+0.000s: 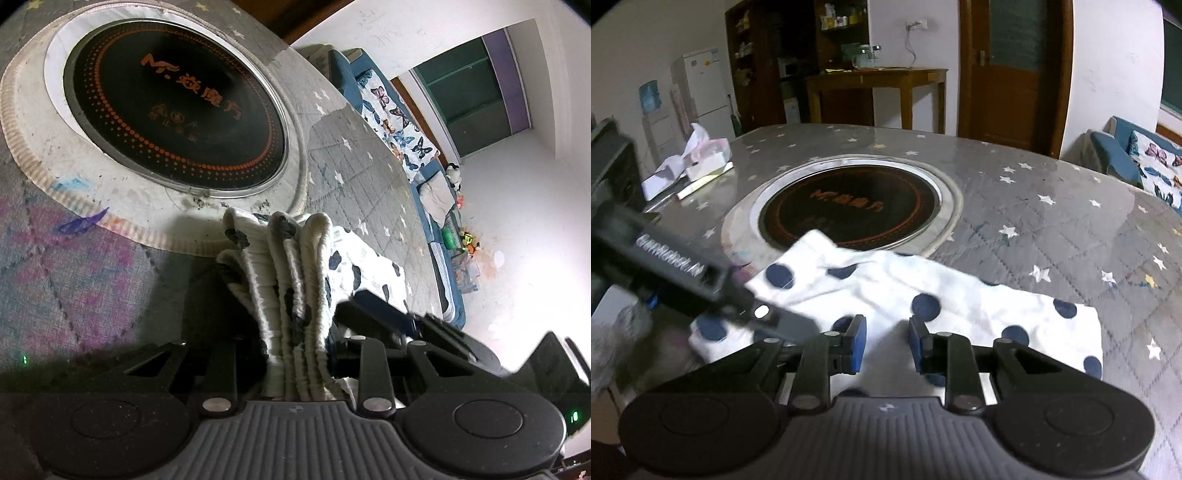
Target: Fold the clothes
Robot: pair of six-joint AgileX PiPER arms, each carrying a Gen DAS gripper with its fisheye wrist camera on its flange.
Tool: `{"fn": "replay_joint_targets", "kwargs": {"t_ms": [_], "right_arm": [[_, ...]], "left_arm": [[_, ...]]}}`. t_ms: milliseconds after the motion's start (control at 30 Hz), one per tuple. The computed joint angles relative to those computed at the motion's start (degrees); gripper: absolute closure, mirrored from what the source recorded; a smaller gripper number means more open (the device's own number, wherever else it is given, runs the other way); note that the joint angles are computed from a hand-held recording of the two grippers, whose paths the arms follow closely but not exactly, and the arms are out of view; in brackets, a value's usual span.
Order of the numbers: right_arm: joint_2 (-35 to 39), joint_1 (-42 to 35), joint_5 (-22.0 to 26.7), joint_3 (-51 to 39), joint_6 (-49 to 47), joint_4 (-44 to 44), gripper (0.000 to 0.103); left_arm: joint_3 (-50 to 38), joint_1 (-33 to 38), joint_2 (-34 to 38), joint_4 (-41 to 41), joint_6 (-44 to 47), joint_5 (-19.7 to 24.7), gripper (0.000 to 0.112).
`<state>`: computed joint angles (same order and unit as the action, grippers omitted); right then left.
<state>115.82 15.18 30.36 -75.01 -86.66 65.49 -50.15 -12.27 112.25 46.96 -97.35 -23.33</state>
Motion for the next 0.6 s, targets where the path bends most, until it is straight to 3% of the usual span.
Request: {"fn": "replay_joint_targets", "kwargs": {"t_ms": [300, 600], "right_arm": [[-6.7, -0.3, 0.9, 11.0, -12.4, 7.3, 0.074], [-11.5, -4.6, 1.8, 18.7, -17.4, 12.2, 0.074]], "left_arm": [[-0.7, -0.4, 0.4, -0.4, 0.6, 0.9, 0.08], [-0.9, -0.1, 0.4, 0.7, -0.2, 0.8, 0.08]]}}
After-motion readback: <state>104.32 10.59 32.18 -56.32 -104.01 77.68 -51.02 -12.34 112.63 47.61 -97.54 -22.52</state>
